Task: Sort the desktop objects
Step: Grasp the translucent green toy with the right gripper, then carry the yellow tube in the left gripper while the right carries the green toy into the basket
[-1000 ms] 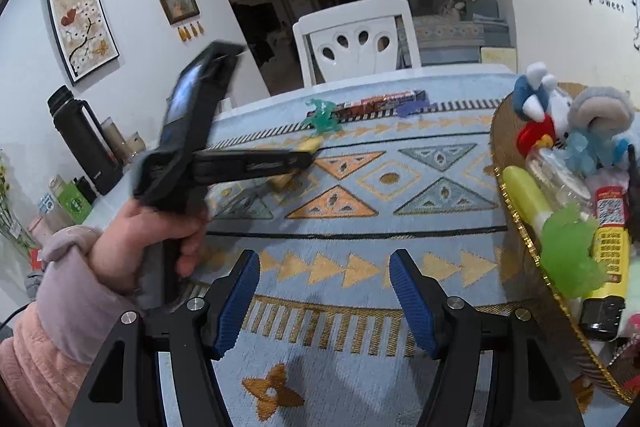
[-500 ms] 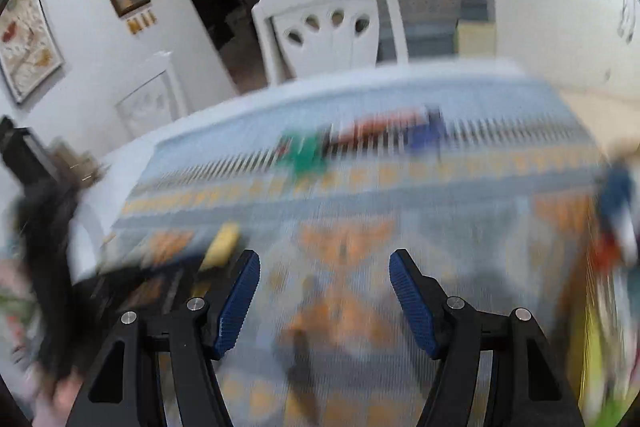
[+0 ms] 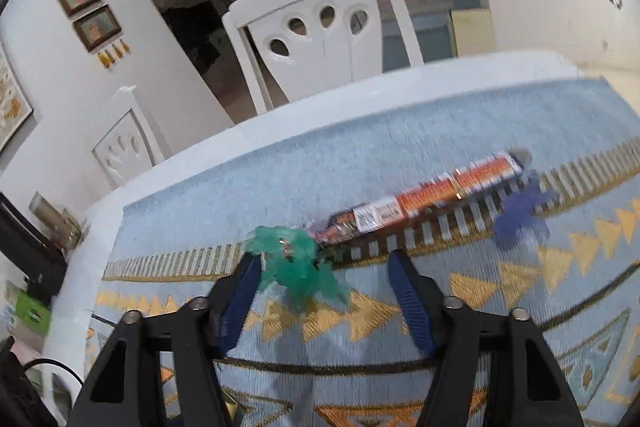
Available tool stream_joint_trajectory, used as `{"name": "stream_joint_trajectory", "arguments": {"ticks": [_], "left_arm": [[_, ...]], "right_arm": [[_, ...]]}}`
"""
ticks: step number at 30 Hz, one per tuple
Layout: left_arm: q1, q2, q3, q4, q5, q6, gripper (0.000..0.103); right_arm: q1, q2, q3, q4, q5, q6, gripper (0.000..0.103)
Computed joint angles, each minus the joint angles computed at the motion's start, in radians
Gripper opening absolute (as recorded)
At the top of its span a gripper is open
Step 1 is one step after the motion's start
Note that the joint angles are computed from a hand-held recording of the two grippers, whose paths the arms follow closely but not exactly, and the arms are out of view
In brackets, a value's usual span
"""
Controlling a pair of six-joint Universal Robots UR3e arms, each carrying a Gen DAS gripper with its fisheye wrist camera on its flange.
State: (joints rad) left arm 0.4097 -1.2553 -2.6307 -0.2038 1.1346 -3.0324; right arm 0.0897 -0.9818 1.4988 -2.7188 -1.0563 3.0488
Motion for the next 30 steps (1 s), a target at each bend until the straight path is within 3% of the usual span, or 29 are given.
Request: {"name": "stream_joint_trajectory", "arguments": {"ticks": [5, 17, 23, 26, 30], "left_arm": [[-0.005, 0.004, 0.002, -0.004, 0.006, -0.001, 0.021], [0.009, 0.006, -0.002, -0.007, -0.011, 0.005, 0.021], [-0.068, 0.047, 0.016, -0.023, 0.015, 0.016, 0.021], [-0.131, 0.120, 0.053, -0.082, 0.027, -0.008, 0.021], [-0.244, 0.196, 0.135, -0.162, 0.067, -0.066, 0.021]], "right_arm": [[0.022, -0.024, 0.032, -0.024, -0.004, -0.028, 0.030], [-0.099, -0.230, 0.249, 0.029, 0.180, -0.041, 0.029], [-0.200, -0.488, 0.445, 0.138, 0.266, -0.174, 0.029], [-0.298, -0.659, 0.511, 0.318, 0.333, -0.314, 0.029], [-0.569, -0.969, 0.500, 0.846, 0.459, -0.675, 0.029]]}}
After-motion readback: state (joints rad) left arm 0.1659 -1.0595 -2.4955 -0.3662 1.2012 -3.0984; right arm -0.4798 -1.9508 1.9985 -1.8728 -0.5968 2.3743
